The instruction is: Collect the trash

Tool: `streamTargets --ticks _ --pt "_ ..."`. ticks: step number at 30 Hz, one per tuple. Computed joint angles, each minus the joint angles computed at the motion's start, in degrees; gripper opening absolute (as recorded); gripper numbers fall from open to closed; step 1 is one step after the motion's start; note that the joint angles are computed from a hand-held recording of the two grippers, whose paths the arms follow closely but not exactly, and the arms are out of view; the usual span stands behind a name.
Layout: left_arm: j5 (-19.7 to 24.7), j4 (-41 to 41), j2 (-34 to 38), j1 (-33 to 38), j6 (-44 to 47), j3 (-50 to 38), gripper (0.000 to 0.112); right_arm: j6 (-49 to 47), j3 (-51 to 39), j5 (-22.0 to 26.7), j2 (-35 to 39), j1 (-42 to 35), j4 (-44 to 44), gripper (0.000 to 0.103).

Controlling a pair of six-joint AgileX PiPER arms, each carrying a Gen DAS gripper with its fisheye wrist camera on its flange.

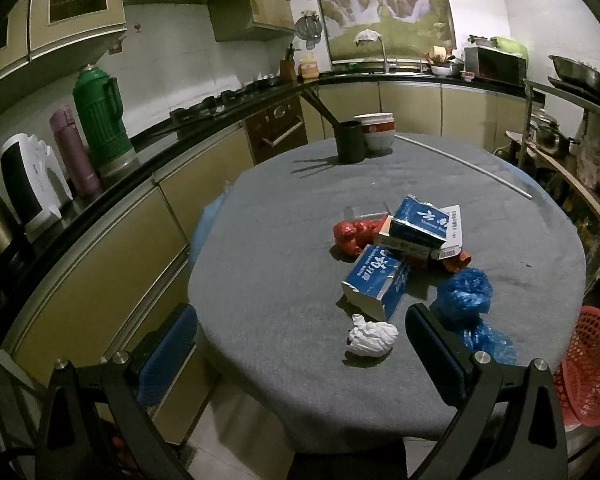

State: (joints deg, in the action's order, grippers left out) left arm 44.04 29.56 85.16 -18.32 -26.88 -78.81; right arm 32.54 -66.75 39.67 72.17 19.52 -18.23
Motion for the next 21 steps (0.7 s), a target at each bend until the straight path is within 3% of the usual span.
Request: streamTargets --ticks 21 --pt "-0.10 3.46 -3.75 -4.33 -4.68 3.56 0.103 7.74 2.07 2.86 -5.70 4.43 -6.80 0.103"
